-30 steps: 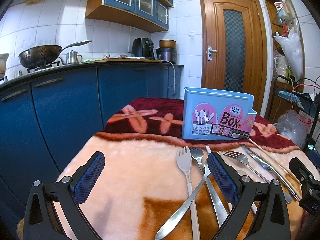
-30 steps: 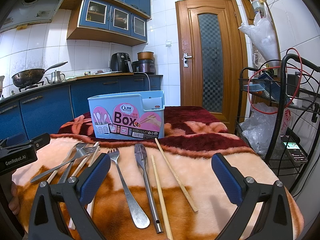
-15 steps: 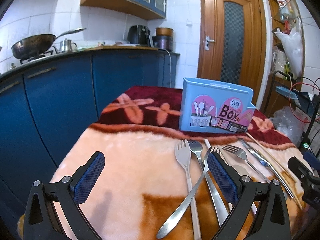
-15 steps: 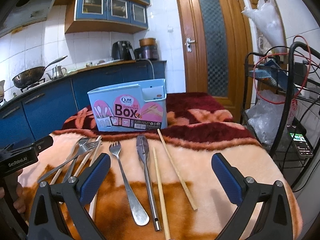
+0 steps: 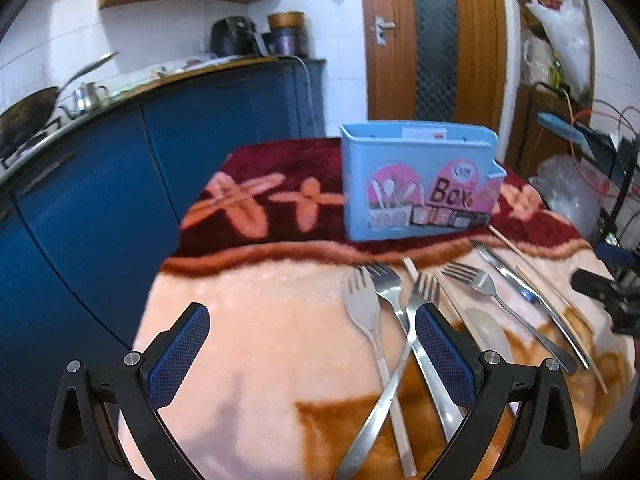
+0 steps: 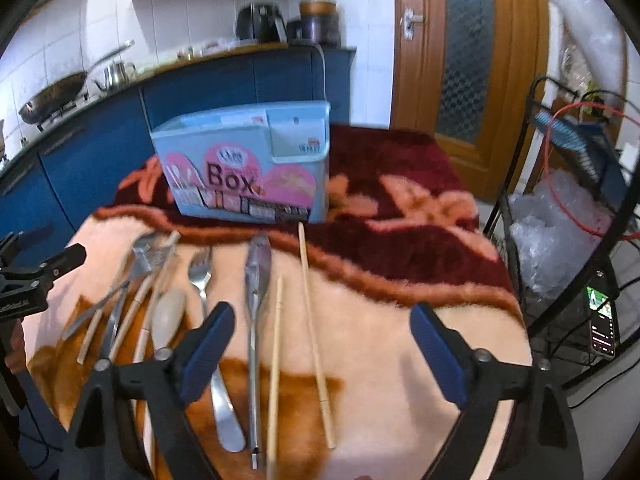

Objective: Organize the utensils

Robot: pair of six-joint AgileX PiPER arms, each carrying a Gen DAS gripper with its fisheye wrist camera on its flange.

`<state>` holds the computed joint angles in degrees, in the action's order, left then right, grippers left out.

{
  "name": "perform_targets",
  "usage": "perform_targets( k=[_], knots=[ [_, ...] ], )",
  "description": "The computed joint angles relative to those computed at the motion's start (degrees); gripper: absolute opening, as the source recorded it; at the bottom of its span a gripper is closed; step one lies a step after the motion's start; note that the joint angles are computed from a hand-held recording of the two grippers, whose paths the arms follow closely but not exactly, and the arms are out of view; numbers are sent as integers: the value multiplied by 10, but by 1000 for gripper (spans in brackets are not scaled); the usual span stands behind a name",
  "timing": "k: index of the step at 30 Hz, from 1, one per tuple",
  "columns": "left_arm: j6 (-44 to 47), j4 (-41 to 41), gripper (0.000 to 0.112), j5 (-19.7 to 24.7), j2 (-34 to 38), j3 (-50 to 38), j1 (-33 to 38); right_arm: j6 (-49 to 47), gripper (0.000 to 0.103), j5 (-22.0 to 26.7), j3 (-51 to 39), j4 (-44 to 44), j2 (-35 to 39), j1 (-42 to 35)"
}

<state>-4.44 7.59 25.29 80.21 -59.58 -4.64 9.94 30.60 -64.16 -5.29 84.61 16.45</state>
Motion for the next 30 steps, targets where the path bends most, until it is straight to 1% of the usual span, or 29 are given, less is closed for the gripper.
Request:
perform_targets(
  k=[2,3,4,5,6,8,9,10,11,13,14,15,17,18,19,20,21,22,23,24,26,28,30],
  knots=[
    [32,-25,102,15,9,-10,-4,-38,77,35,-28,32,23,-10],
    [48,-35,102,20,13,-13,-7,-61,74,52,-41,51,34,-16],
    [57,-38,102,27,18,-17,-14,-74,68,62,-49,61,41,-19],
    [58,-35,102,31,22,-20,-19,-87,64,78,-62,71,51,-22],
    [58,-30,99,33,25,-21,-25,-97,62,92,-74,79,61,-25],
    [54,-14,94,40,35,-26,-38,-111,54,117,-94,86,76,-25],
    [55,-11,89,45,39,-30,-42,-116,51,127,-102,86,82,-25],
    [61,-12,83,50,44,-34,-46,-119,46,138,-111,82,89,-23],
    [71,-19,80,56,49,-40,-47,-121,42,147,-119,80,95,-23],
    [104,-49,71,71,60,-52,-45,-123,38,170,-140,75,111,-22],
    [122,-65,69,77,64,-56,-42,-123,34,181,-150,75,119,-22],
    [135,-77,65,83,69,-61,-40,-123,32,190,-159,74,127,-23],
    [157,-99,55,98,82,-72,-37,-123,28,199,-170,71,135,-24],
    [165,-107,43,101,87,-76,-35,-126,27,203,-176,76,139,-26],
    [182,-124,33,105,91,-79,-31,-126,24,207,-180,78,142,-27],
    [200,-144,32,106,92,-79,-27,-126,19,212,-185,80,144,-27],
    [196,-140,28,99,90,-76,-29,-122,16,216,-188,75,145,-26],
    [195,-138,18,94,88,-73,-30,-116,10,218,-191,65,146,-22],
    [214,-159,9,94,84,-72,-25,-113,9,221,-193,59,147,-20],
    [226,-175,3,100,83,-74,-20,-114,8,225,-193,60,145,-21],
    [232,-187,3,102,76,-71,-12,-115,7,234,-193,65,142,-23],
    [228,-182,3,97,70,-66,-8,-113,7,242,-190,68,136,-26],
    [233,-189,3,104,64,-65,4,-112,7,250,-185,68,131,-27]
  ],
)
